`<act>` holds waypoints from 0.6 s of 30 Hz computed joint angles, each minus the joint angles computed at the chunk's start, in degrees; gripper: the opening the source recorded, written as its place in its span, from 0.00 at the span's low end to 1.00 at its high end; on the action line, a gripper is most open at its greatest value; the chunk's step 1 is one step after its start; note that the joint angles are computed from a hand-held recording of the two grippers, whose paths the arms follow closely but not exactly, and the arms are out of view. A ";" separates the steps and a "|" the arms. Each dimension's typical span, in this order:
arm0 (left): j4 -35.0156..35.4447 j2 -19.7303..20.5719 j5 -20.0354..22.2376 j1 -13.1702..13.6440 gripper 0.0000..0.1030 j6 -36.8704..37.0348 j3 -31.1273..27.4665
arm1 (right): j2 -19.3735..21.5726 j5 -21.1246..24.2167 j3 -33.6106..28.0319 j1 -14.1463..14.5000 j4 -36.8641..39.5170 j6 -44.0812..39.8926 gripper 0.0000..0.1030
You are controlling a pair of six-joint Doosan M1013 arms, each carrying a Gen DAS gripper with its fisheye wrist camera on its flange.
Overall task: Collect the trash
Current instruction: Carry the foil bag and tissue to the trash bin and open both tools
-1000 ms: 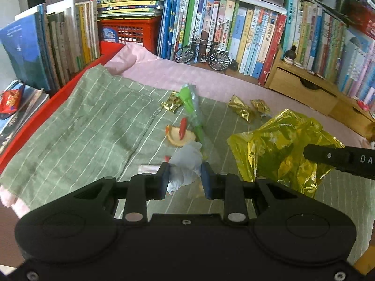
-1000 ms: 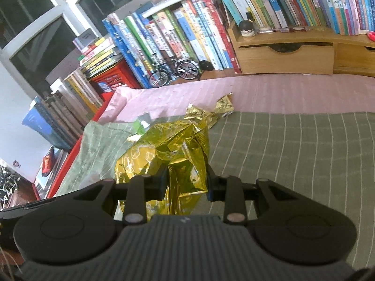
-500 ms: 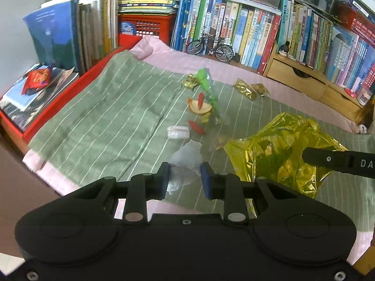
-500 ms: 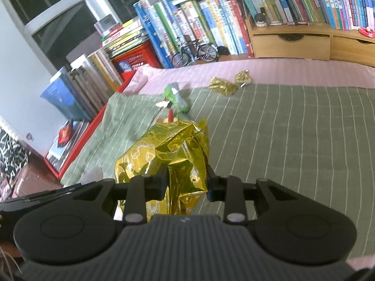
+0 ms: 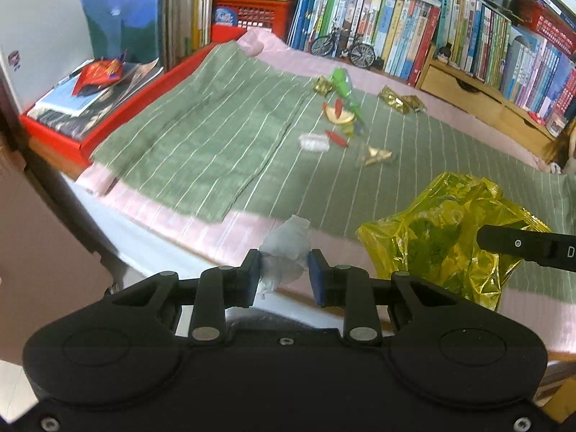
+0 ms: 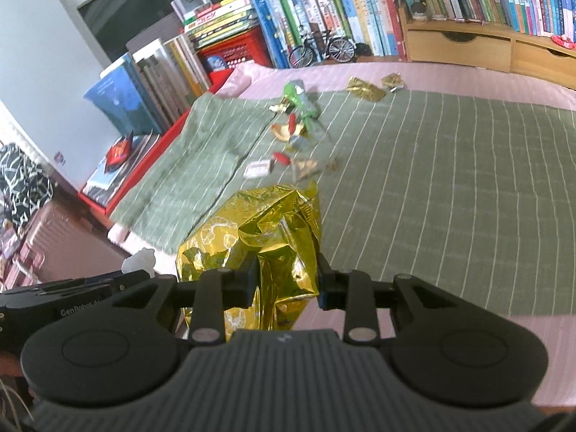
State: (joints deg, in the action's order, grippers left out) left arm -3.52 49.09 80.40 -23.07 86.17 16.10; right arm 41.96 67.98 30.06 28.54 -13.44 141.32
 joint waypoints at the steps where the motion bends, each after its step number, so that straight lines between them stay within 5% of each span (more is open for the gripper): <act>1: -0.17 -1.07 -0.83 0.17 0.26 0.39 2.18 | 0.05 0.40 -0.01 0.38 -0.19 0.02 0.35; 10: -1.93 -7.99 -3.77 1.85 0.26 2.43 17.49 | 1.24 3.70 -0.51 3.00 -0.04 -0.52 0.35; 18: -2.38 -10.53 -3.43 2.67 0.26 3.37 24.94 | 2.83 5.98 -0.60 4.40 2.45 -2.25 0.35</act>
